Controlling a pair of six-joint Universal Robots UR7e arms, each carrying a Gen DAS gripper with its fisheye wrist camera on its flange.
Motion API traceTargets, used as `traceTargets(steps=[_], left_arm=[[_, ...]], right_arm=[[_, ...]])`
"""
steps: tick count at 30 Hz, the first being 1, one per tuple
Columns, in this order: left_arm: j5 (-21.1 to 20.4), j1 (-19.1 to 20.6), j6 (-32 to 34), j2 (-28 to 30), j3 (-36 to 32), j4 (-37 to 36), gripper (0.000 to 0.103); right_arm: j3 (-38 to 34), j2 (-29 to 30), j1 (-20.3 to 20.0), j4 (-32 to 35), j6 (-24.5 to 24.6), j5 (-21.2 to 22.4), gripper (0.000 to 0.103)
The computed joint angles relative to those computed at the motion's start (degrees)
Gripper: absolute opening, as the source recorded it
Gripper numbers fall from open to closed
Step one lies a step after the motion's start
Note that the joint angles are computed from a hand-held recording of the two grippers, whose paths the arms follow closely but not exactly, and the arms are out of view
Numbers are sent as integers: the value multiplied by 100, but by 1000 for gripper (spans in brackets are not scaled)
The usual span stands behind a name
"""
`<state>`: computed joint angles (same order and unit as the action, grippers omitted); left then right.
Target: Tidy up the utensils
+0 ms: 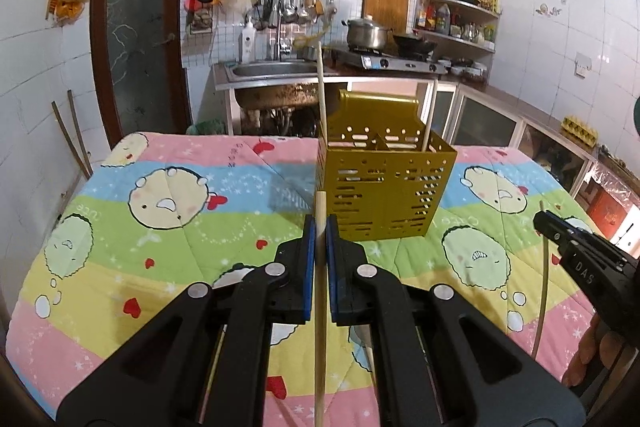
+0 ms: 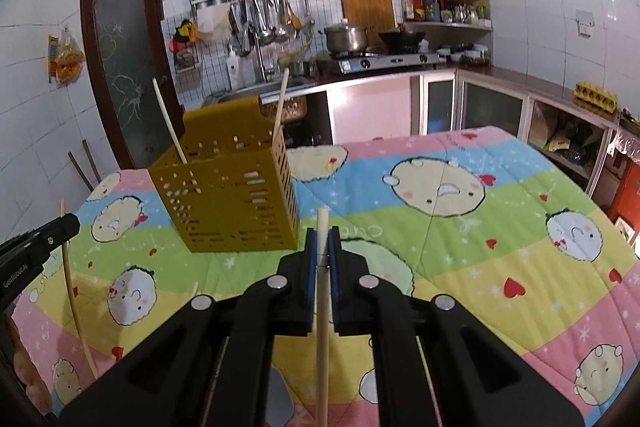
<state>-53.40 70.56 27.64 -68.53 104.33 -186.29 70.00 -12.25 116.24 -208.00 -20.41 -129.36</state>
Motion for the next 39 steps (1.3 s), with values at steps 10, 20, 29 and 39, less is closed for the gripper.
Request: traceTargets(steps=[10,20,29,39], left_arm=[[-54,-28,132,-161,219,-324,4],[-189,-69,209,-280,322,-567,4],[-251,-164,311,-251,135,-623,4],[-238,-355,595,130,-595,-557,4]], right_arm=[[22,7,111,-579,-404,-17,6],[-47,79,183,-968,-635,81,6],[-322,95,222,-888,-625,210,6],[-1253,375,260,-286,-614,366,6]])
